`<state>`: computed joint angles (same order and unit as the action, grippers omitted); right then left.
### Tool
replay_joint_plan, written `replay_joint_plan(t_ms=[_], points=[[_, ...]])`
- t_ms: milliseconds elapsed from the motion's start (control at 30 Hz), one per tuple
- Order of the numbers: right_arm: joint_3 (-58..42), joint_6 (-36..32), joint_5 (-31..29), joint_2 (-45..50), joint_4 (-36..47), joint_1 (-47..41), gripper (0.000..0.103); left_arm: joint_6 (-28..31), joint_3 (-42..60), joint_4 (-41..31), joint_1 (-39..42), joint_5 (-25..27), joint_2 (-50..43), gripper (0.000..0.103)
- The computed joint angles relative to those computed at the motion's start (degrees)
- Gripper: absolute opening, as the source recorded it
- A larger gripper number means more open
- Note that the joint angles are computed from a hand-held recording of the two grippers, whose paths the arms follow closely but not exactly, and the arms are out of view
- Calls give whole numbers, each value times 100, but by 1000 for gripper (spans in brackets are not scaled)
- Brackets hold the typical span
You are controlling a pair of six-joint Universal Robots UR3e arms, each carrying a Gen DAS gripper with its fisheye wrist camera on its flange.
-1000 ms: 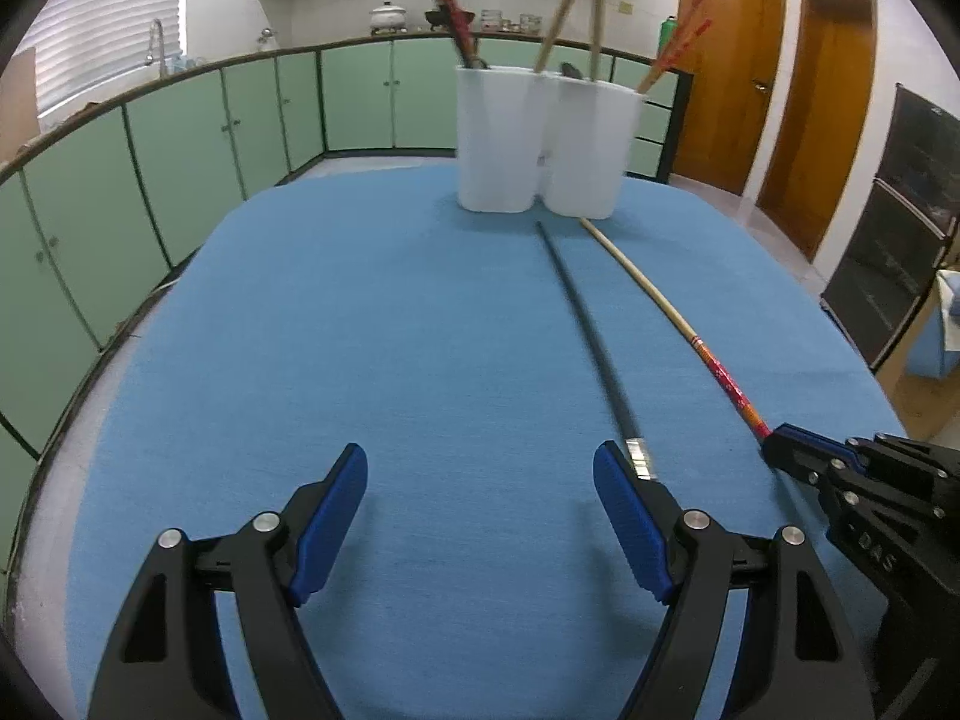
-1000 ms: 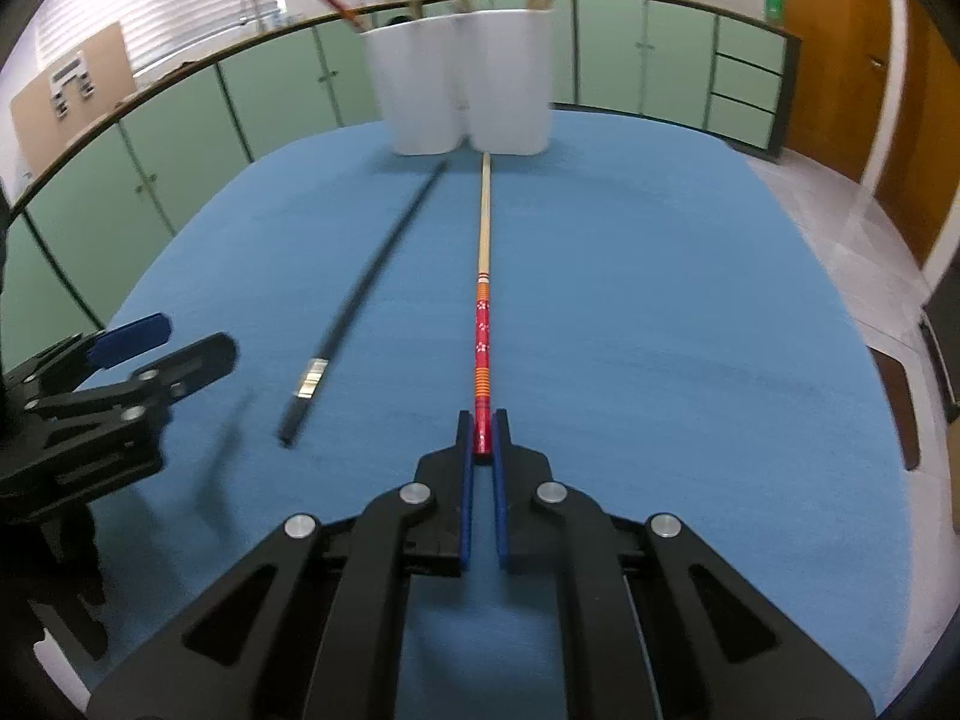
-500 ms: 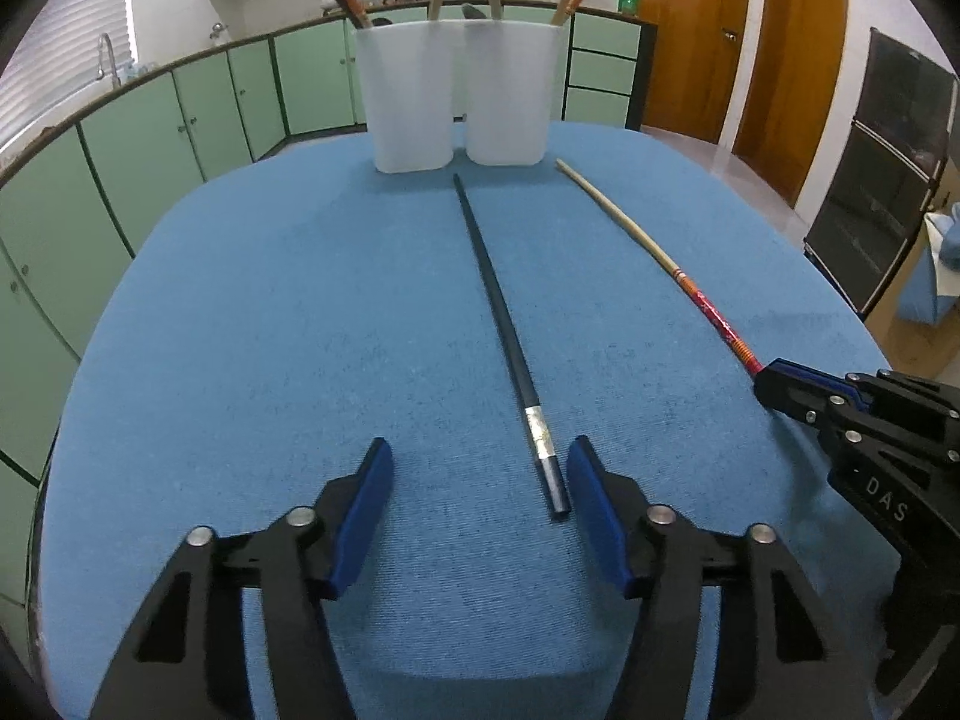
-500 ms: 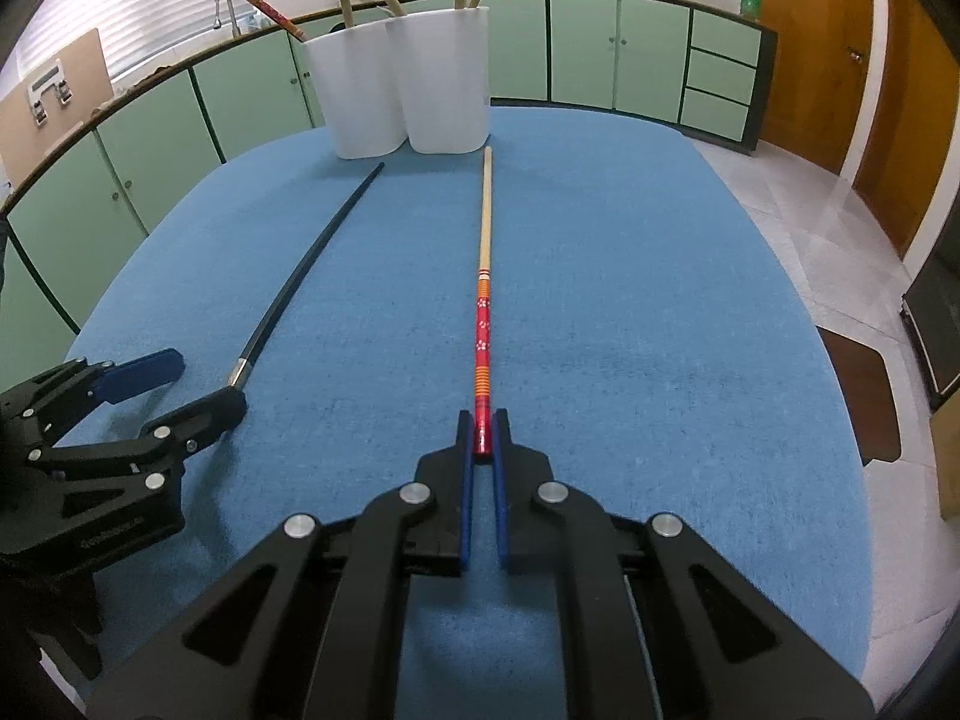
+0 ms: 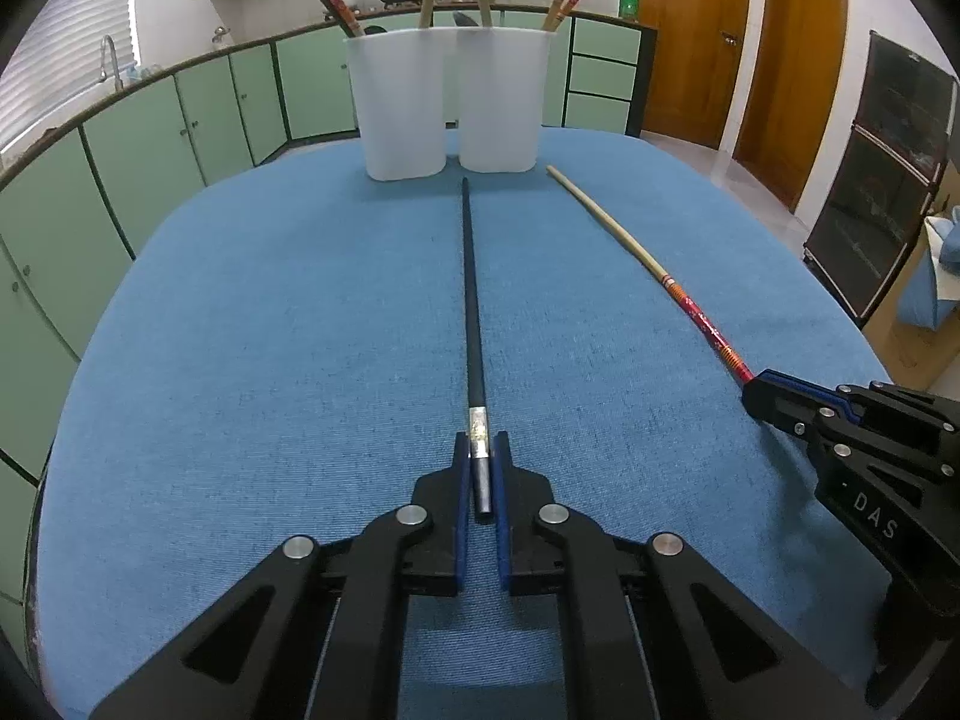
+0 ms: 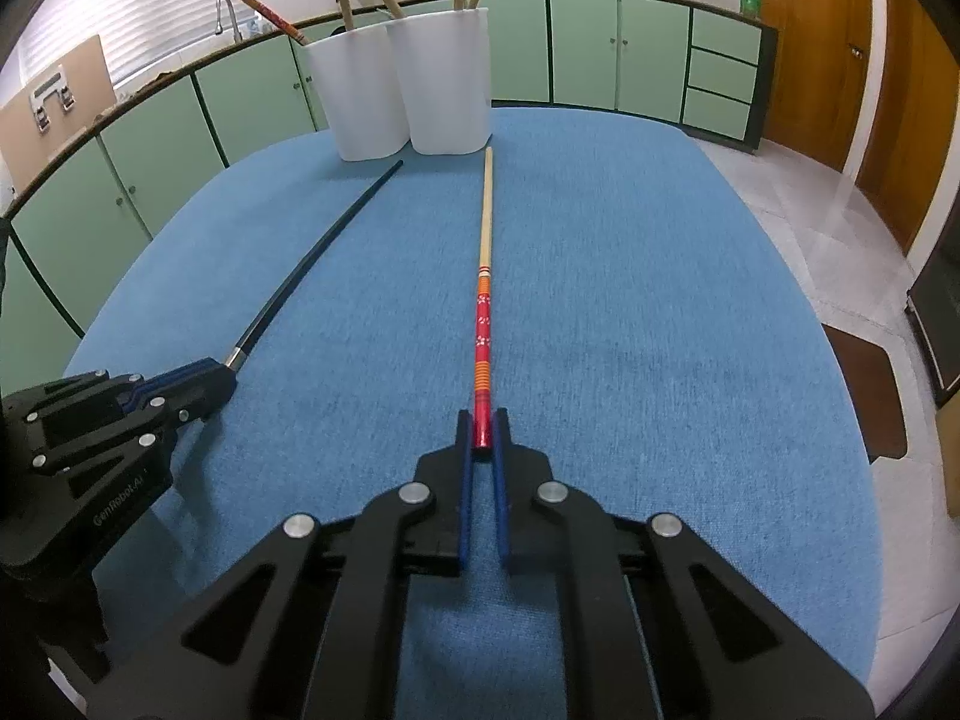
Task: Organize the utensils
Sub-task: 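Grasp the black chopstick at its end with the left gripper, then lift both chopsticks up over the white cups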
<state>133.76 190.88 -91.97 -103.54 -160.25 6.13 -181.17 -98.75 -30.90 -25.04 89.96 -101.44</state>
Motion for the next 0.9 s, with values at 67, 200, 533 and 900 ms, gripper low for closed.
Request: replay_joint_plan(t_ms=[67,200,533,900], points=[[40,7,-9,-98,-41,8,5,-27,-30,7,45,-64,58,7],[19,-51,-103,-333,29,70,5,-43,-111,53,88,-76,306,7],[-504,-350,11,-1191,732,-98,5,166,85,-20,327,-129,1128,7],[-1770,-864,792,-1467,1543,-675,5,418,1004,-224,601,-482,1153,7]])
